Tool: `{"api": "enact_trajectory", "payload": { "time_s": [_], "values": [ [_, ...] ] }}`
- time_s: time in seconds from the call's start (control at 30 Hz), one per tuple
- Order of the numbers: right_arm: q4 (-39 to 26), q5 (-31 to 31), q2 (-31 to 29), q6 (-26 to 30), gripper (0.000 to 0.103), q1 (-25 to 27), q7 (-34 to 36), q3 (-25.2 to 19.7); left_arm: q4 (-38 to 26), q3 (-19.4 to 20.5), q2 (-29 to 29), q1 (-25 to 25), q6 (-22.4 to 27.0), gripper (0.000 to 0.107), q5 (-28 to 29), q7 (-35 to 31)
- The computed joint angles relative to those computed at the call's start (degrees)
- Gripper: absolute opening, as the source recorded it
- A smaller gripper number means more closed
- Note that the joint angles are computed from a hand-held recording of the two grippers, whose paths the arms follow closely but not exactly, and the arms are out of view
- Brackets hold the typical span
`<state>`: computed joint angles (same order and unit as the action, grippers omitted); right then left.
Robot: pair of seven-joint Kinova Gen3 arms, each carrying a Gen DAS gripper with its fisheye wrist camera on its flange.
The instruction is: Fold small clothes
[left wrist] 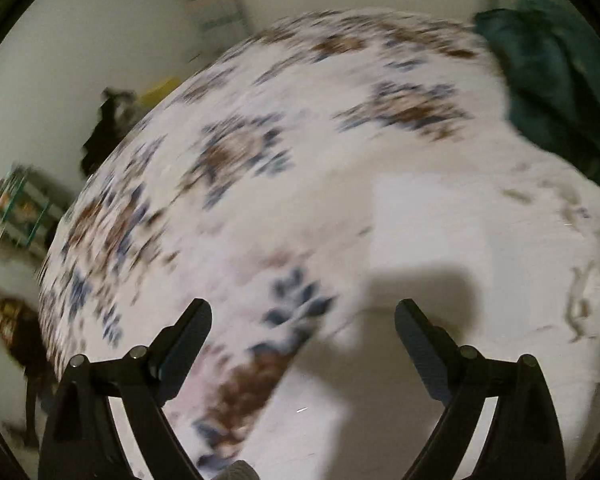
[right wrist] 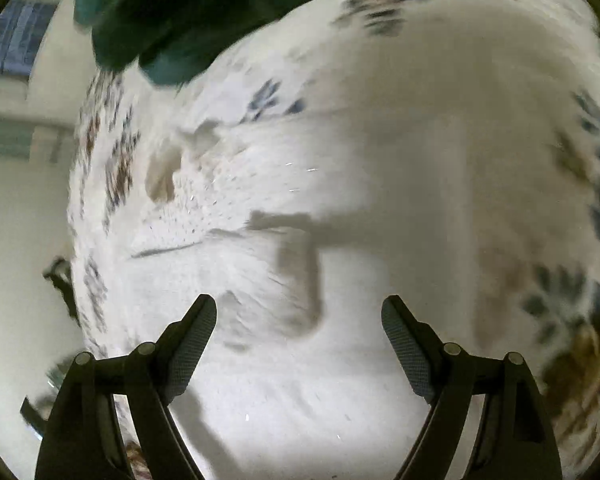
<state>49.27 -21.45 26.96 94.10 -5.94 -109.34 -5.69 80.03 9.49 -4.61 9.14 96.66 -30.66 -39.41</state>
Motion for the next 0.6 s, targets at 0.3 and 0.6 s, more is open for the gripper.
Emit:
{"api": "enact_trajectory", "payload": {
  "time_s": [0.3, 0.6],
  "values": [
    [-4.5, 20.95, 4.86, 0.71, 0.083, -23.04, 12.34, 7.79, 5.07, 0.86, -0.18, 0.46, 1.76, 0.094, 2.55, 5.04],
    [4.32, 16.51, -4.44, -0.08, 0.083, -9.91, 0.15, 13.18, 4.54, -0.01, 0.26, 1.17, -0.49, 0.094, 5.25, 4.17]
  ]
}}
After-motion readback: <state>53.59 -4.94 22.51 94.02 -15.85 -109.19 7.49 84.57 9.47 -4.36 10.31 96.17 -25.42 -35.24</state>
